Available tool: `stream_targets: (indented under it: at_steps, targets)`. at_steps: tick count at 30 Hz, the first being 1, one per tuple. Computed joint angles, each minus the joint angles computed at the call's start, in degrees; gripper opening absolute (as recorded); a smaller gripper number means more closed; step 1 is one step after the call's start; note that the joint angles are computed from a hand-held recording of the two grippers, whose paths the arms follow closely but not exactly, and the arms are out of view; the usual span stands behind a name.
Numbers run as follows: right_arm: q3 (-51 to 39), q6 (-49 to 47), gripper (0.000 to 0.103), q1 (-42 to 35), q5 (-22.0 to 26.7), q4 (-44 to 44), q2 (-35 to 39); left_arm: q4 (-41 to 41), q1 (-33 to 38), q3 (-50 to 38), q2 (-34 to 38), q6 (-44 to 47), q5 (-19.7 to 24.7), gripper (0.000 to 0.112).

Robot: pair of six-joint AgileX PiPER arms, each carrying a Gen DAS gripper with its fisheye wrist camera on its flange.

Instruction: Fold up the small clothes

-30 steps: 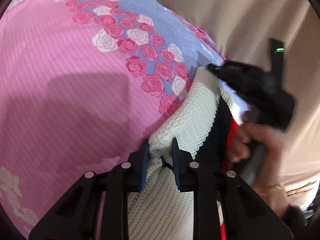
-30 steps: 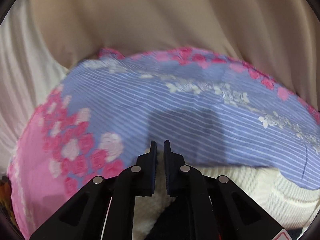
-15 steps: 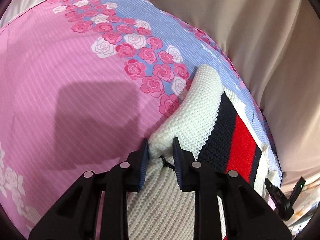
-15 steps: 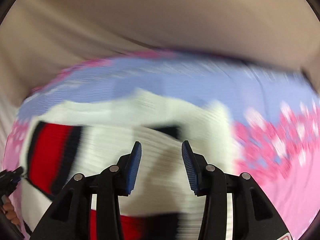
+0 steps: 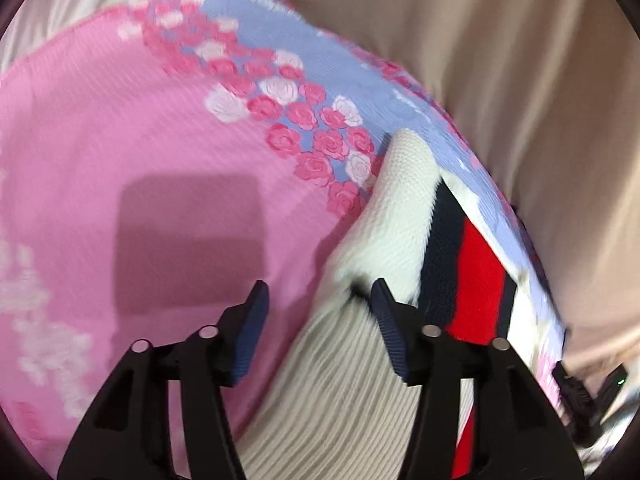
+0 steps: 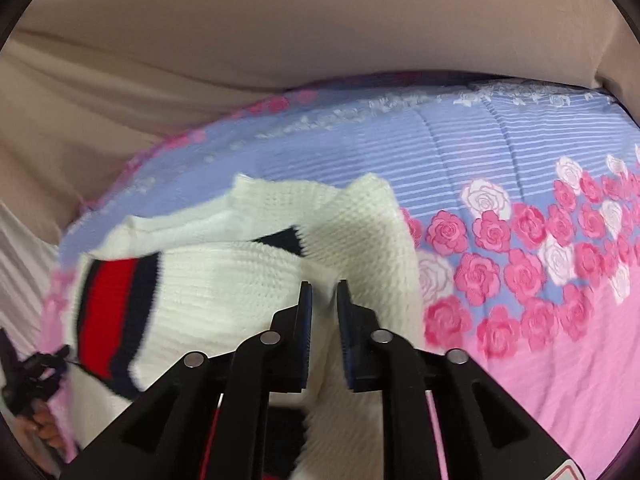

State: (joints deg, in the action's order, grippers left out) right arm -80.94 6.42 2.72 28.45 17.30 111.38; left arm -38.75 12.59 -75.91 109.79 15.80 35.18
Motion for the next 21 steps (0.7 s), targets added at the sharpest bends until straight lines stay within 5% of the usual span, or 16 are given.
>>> stream_targets:
  at_steps: [2, 3, 7, 12, 14, 16, 18, 19, 20, 21]
  targets:
    - [9.41, -2.80, 0.052, -0.07, -2.91, 2.29, -8.04, -1.59, 2.76, 8.66, -6.88, 7.52, 0.96, 0.065]
    - [15.14, -3.20, 0.057, -0.21, -2.59, 2.25, -13.25, -2.59, 4.64, 13.34, -10.45, 11.27, 2.18, 0.066]
    - [38.05, -7.04, 0.058, -0.53, 5.06, 4.71, -33.08, 1.71, 12.12, 30.82, -24.29, 15.42, 7.66, 0.070]
    - [59.91, 4.27, 0.058, 5.76, 17.30, 8.82, -57.07, 0.02, 22.17, 44.76, -36.24, 18.20, 14.48, 0.078]
    - [63.77, 12.69, 0.058, 13.79, 15.54, 10.23, -62.23, -2.84, 21.70, 45.97, -36.45, 18.24, 15.75, 0.079]
    - [65.69, 18.05, 0.059, 22.16, 8.27, 12.34, -61.52, -4.73, 17.33, 46.07, -35.63, 15.43, 13.42, 0.079]
    - [64.86, 24.43, 0.059, 28.53, 1.10, 7.79, -57.99, -2.36, 10.62, 44.53, -34.92, 10.34, 8.65, 0.068]
    - [64.16, 25.07, 0.056, 29.15, -1.48, 6.62, -55.78, -2.11, 9.17, 43.75, -34.48, 9.45, 8.37, 0.039]
    - [63.57, 23.42, 0.032, 28.47, -2.79, 7.67, -54.37, -2.87, 9.14, 42.14, -32.73, 10.51, 10.25, 0.013]
    - [63.00, 19.60, 0.012, 26.52, -3.91, 10.89, -52.42, -2.32, 9.34, 40.02, -31.80, 9.50, 13.11, 0.013]
